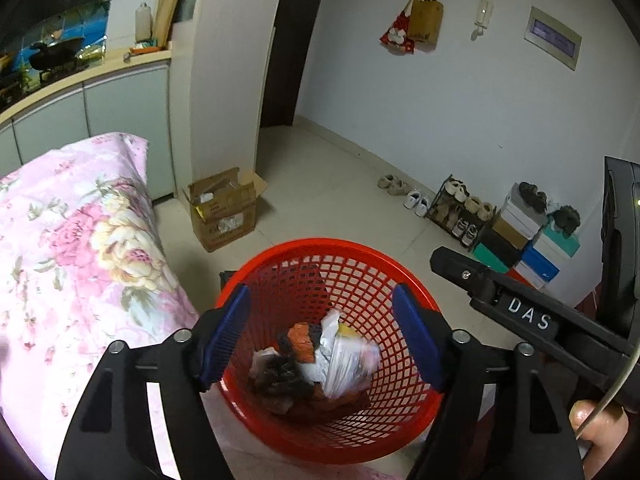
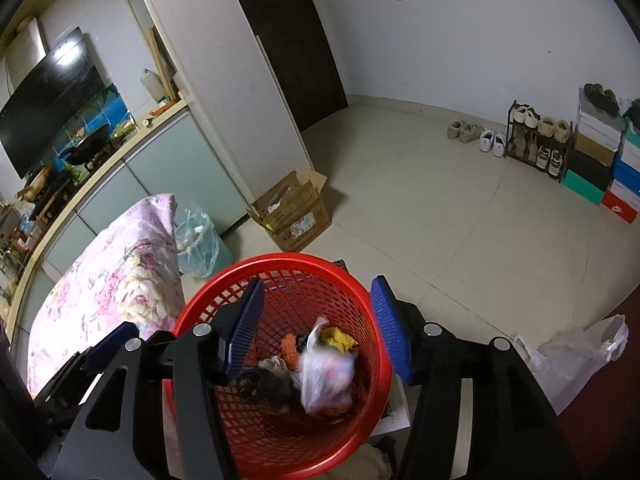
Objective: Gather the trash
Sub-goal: 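Open both tools to drop the black bag and packet into the wastebasket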
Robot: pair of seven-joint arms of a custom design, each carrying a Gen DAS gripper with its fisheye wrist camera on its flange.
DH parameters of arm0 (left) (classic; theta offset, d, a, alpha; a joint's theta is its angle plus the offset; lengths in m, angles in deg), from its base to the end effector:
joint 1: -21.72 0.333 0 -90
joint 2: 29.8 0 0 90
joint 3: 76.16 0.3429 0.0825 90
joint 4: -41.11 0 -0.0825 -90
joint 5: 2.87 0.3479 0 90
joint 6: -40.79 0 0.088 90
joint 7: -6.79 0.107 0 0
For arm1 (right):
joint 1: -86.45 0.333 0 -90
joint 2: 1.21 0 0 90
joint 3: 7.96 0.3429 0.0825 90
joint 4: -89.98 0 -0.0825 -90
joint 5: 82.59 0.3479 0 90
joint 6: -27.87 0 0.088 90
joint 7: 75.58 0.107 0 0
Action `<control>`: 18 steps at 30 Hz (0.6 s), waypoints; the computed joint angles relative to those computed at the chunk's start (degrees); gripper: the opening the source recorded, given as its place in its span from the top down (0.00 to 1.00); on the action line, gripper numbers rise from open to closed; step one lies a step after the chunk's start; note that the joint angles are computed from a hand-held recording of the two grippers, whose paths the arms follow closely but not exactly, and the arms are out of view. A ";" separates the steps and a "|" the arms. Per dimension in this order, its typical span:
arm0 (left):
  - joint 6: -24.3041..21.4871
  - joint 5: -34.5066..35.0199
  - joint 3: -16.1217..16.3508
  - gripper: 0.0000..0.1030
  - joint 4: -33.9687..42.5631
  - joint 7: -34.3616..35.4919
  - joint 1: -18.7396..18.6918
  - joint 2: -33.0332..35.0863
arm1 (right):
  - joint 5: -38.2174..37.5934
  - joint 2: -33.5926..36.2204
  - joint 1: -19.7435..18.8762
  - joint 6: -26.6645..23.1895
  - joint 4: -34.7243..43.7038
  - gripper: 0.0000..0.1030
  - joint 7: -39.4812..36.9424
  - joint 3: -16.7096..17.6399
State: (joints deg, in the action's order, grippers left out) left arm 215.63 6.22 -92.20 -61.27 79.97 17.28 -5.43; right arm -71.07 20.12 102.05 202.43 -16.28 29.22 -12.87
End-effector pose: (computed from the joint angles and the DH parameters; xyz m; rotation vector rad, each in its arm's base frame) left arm 0.6443 -0.2194 0.4730 -1.6877 1.9413 -1.0650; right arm 0.6546 0.1160 0.4669 -1.4578 1.8656 -0.4714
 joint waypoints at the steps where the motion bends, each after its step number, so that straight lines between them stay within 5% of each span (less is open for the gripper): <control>1: 0.72 0.49 1.11 0.29 -0.76 -0.78 -0.71 -0.70 | 0.09 -0.21 -0.05 0.07 -0.07 0.48 -0.10 0.13; 11: 3.60 17.03 21.07 0.25 -6.91 -19.14 -14.24 -7.87 | 0.99 -2.99 0.29 4.26 -2.68 0.47 -1.71 1.19; 14: 3.93 25.66 28.12 0.24 -8.68 -27.72 -19.03 -10.13 | 2.52 -4.05 -1.17 6.23 -3.69 0.47 -4.44 4.05; 18: 3.59 36.64 33.31 0.24 -10.92 -38.28 -21.83 -13.47 | 4.84 -5.38 -2.28 8.42 -4.92 0.46 -8.19 7.22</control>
